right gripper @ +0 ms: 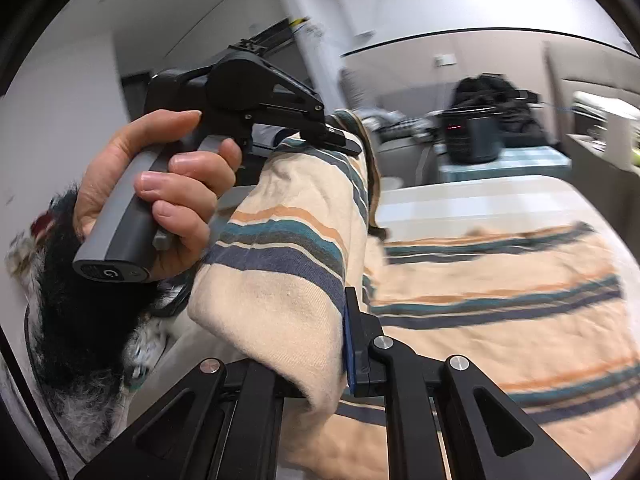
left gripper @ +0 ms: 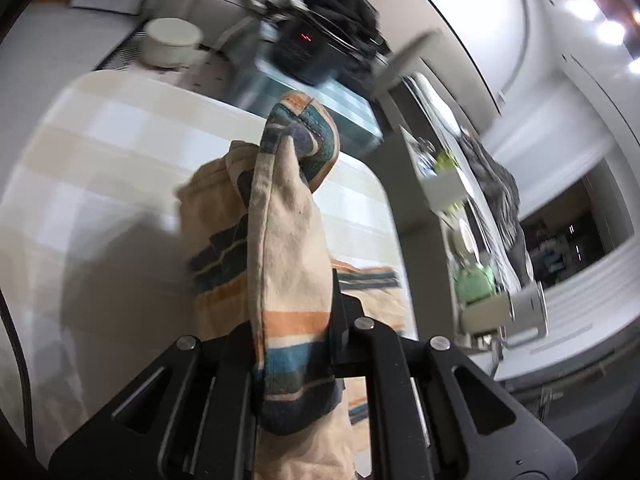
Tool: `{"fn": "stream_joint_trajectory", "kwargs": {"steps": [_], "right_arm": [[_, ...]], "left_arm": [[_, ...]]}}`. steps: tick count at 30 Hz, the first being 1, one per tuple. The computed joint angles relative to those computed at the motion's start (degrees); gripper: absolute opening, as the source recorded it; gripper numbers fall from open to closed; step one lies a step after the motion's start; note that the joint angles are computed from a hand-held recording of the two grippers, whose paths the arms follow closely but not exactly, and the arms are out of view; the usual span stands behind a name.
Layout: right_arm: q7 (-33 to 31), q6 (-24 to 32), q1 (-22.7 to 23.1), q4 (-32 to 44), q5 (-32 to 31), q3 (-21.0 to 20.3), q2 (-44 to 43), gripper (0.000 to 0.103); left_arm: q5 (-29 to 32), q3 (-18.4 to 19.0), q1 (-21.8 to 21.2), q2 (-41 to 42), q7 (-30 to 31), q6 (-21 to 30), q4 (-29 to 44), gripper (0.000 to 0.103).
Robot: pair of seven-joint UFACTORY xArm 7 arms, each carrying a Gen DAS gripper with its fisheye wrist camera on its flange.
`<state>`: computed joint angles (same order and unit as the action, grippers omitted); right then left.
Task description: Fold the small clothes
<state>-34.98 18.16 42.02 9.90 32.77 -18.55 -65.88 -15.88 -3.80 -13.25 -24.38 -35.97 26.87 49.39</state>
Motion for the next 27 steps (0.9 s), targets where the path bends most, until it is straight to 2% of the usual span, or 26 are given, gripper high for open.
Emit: {"fn": "stream_joint_trajectory", "kwargs": {"steps": [2,5,7,10,13,15,16,18,20,23,24,26,27], "right_arm": [[0.39,3.65,-5.46,0.0,-1.35,-1.34,-1.69,0.008],[0.19,9.83,-14.36,0.89,-2.26,-5.54,-2.57,0.008],[-1.15,12.87,-18.9,1.59,-2.57,-7.58,-1.97,0.008],[-2.7,17.49,-23.87,4.02,-2.69,-11.51,2.95,0.01],[-2.68,23.03,-26.27,7.99,-2.17,-15.48,11.87,0.013],[-3.22,27.57,-27.82,10.79,-2.19,-18.44,17.59,0.014],[-3.49,28.2,-28.24,11.41,-1.58,-18.51,19.22,0.017],[-6.1,29.57,-29.3,12.55,-0.61,-19.75,21.5,0.023],[-8.87,31.71,-30.48,13.2,0.55,-20.69,22.33,0.027],[-12.86,36.38,-33.87,13.72,0.87,-21.98,22.62,0.031],[-13.69,37.98,-34.45,14.33,1.51,-22.41,23.26,0.031],[-15.26,40.95,-35.86,15.61,2.35,-23.21,24.7,0.034],[-14.8,40.84,-37.38,15.1,2.71,-21.43,23.88,0.036]], "left_arm": [[1.18,-2.79,-0.59,5.41,-2.31,-0.23,5.58,0.007],[2.99,-5.7,-2.92,16.22,-4.15,0.47,15.97,0.007],[6.36,-7.36,-4.45,24.19,-6.69,1.98,23.78,0.007],[7.91,-7.89,-7.42,35.64,-8.16,6.52,34.96,0.007],[2.52,-9.17,-7.81,46.08,-5.3,10.14,44.56,0.015],[-0.82,-9.59,-7.57,49.37,-3.96,9.51,46.29,0.032],[-1.71,-9.57,-7.63,49.54,-3.75,8.64,45.76,0.037],[-2.91,-9.77,-7.97,50.09,-3.23,6.93,46.3,0.06],[-2.41,-9.48,-8.64,49.27,-2.5,5.74,46.41,0.068],[-3.39,-9.91,-7.81,46.59,0.56,4.32,43.99,0.073],[-4.27,-10.14,-7.16,45.02,2.07,3.44,41.98,0.078],[-5.48,-9.83,-5.99,40.52,4.47,1.86,36.42,0.08],[-6.82,-9.78,-5.07,37.93,6.32,0.96,33.07,0.081]]}}
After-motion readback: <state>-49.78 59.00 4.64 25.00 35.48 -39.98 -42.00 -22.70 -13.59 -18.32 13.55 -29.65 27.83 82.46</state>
